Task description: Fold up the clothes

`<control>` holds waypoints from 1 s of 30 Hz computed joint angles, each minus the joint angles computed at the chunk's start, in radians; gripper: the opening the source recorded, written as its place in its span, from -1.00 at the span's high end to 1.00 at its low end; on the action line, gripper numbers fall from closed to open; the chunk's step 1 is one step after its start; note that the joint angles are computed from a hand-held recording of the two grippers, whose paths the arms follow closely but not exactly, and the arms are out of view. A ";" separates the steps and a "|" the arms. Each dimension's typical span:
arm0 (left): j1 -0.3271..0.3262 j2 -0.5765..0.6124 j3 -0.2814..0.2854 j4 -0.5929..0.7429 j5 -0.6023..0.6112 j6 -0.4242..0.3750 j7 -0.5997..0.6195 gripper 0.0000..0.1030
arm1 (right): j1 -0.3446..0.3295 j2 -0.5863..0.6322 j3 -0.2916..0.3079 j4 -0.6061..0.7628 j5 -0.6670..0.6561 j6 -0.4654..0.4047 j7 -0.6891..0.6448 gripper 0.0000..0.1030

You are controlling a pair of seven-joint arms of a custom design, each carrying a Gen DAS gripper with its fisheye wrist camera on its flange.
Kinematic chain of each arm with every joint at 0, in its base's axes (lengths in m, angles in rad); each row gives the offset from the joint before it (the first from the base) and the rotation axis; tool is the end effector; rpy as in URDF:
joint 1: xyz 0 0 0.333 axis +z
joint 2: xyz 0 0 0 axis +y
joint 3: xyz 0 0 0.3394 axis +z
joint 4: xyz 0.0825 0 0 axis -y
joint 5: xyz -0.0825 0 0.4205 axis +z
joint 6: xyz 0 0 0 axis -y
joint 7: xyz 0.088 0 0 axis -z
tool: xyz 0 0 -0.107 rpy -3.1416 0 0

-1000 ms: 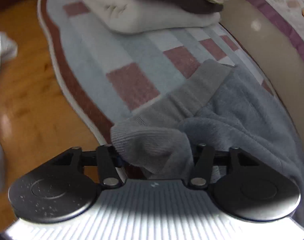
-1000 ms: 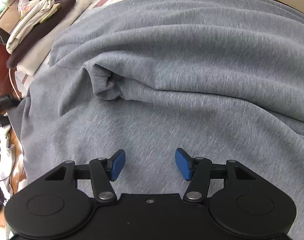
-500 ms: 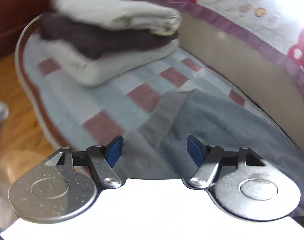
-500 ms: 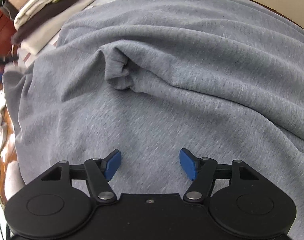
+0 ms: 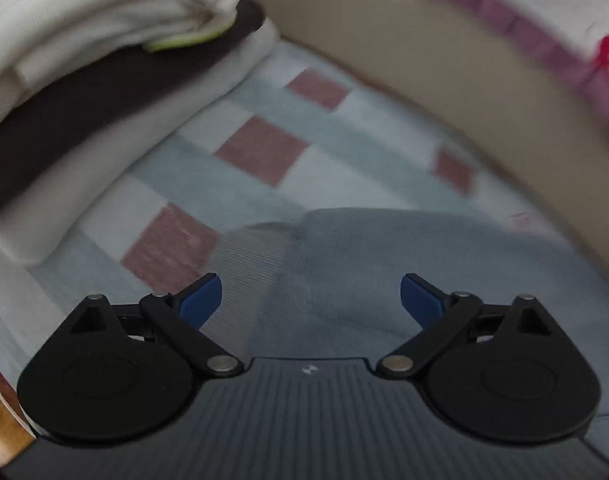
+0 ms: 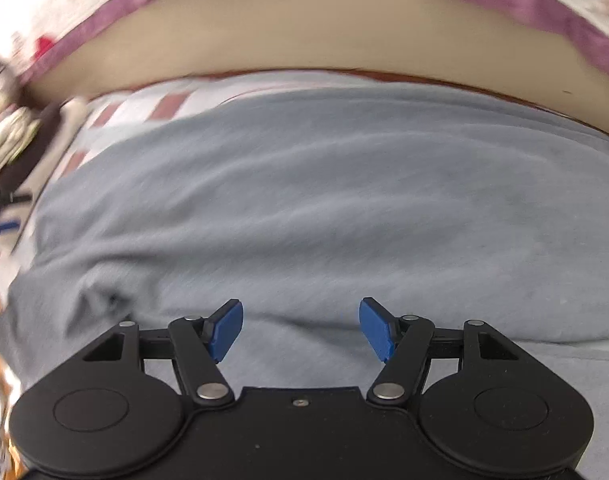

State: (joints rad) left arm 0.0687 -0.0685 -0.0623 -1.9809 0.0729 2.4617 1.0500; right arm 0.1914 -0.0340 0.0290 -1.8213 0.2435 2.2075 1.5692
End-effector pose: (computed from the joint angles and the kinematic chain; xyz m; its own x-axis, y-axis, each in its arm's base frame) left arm 0.6139 0.0029 0.5687 0.4087 -0.8915 0.1954 -0.7485 -0.4500 -0.4871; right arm 0.6066 0.1445 0.6044 0.1631 -0.9585 -0.2339 -0.9182 -0.0608 -0.3913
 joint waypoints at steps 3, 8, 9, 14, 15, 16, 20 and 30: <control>-0.004 0.050 -0.011 0.020 0.119 0.041 0.061 -0.89 | -0.008 0.037 -0.006 0.017 -0.035 0.022 0.074 -0.35; -0.012 0.104 -0.019 0.060 0.069 0.038 0.119 -0.94 | 0.009 0.072 0.005 0.012 -0.048 0.112 0.104 -0.35; -0.014 0.119 -0.021 0.076 0.074 0.015 0.118 -0.96 | 0.013 0.080 0.008 0.015 -0.048 0.125 0.101 -0.35; -0.009 0.128 -0.027 0.054 0.067 0.058 0.170 -0.40 | 0.029 0.079 0.011 0.008 -0.067 0.182 0.081 -0.35; 0.009 0.112 -0.045 0.028 0.022 0.098 0.269 0.31 | 0.030 0.072 0.010 0.001 -0.064 0.196 0.079 -0.35; -0.008 0.076 -0.033 -0.015 0.048 0.146 0.304 0.73 | 0.030 0.071 0.010 -0.004 -0.060 0.210 0.080 -0.35; -0.074 -0.106 0.005 -0.219 -0.147 0.373 0.450 0.99 | 0.027 0.056 0.007 -0.029 -0.042 0.255 0.099 -0.35; -0.253 -0.334 0.032 -0.436 -0.234 0.389 0.392 0.99 | 0.026 0.052 0.015 -0.058 0.157 0.283 0.037 -0.35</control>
State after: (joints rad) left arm -0.1842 -0.4021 -0.0307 -2.4165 -0.1608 2.8503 1.4416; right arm 0.2171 0.0179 0.0436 -1.8791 0.4009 2.4904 1.6062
